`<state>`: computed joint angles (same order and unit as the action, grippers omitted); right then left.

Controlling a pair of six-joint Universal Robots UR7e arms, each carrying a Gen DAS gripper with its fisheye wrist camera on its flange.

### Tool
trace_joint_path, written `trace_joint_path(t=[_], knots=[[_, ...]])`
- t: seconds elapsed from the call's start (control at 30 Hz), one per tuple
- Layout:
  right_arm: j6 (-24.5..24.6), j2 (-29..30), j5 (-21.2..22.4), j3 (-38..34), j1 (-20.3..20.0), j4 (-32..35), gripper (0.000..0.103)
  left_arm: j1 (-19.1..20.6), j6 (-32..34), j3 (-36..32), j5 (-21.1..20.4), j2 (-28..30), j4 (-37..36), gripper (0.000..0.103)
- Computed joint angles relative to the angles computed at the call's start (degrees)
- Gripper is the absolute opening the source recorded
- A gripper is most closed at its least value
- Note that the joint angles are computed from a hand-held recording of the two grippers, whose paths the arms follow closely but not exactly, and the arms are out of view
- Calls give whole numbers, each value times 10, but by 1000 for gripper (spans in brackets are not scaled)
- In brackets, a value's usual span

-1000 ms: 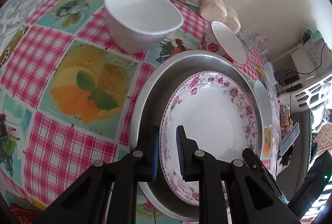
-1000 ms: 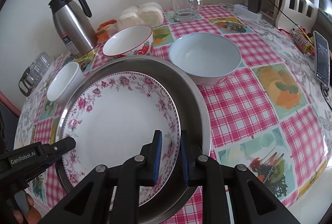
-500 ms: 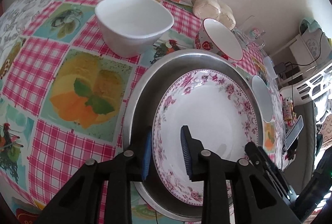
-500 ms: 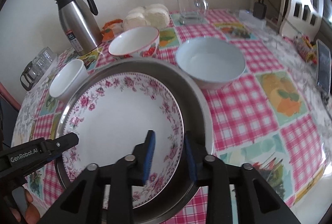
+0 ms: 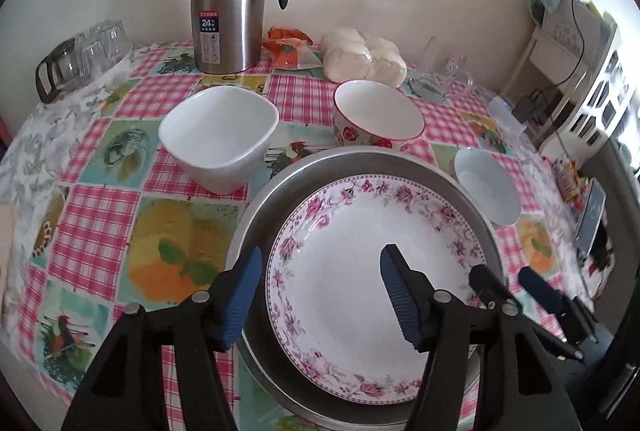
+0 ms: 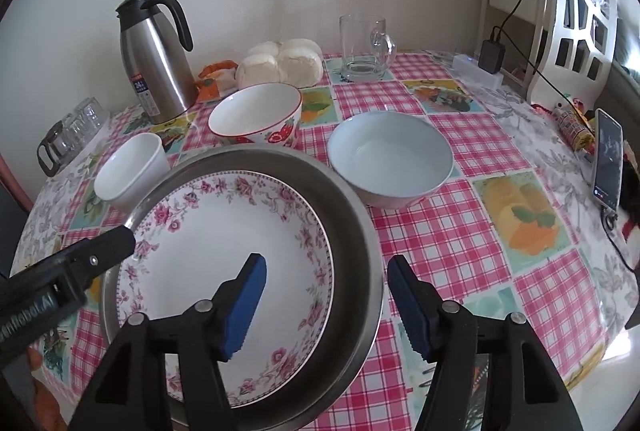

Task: Organize plates and bowls
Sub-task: 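Open both grippers to release the floral plate rim, then move both grippers to the red-rimmed white bowl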

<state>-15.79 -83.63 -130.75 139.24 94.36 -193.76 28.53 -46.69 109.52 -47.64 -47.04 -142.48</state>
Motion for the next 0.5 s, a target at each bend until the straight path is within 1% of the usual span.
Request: trace_joint_path(t=[0.07,0.1,0.13,0.2,0.23,0.3,0.37,0.5], knots=[[-1,0,-3,-1,-2,-4,76,2,-5,-8,7,4,22,64],[-2,0,-5,-1,-3,-7,79,2,-9,-9,11,5,31,69],[-2,0,-6,-1,-4,-9,80,2,-13,-9,14,4,38,79],[-1,-2,-7,-1,-7,-11,85,0,-16,-6,21,4,43,85],[0,-3,-7,-1,-9,-10,86,0,-18,-6,26,5,46,85],[0,-5,-8,-1,-11,-9,95,-2,-21,-6,33,6,52,87],[-1,-5,-10,-1,-11,-12,101,-2,-24,-9,36,8,60,88],[-7,-5,-12,0,-12,-18,103,-4,-38,-14,52,12,82,89]])
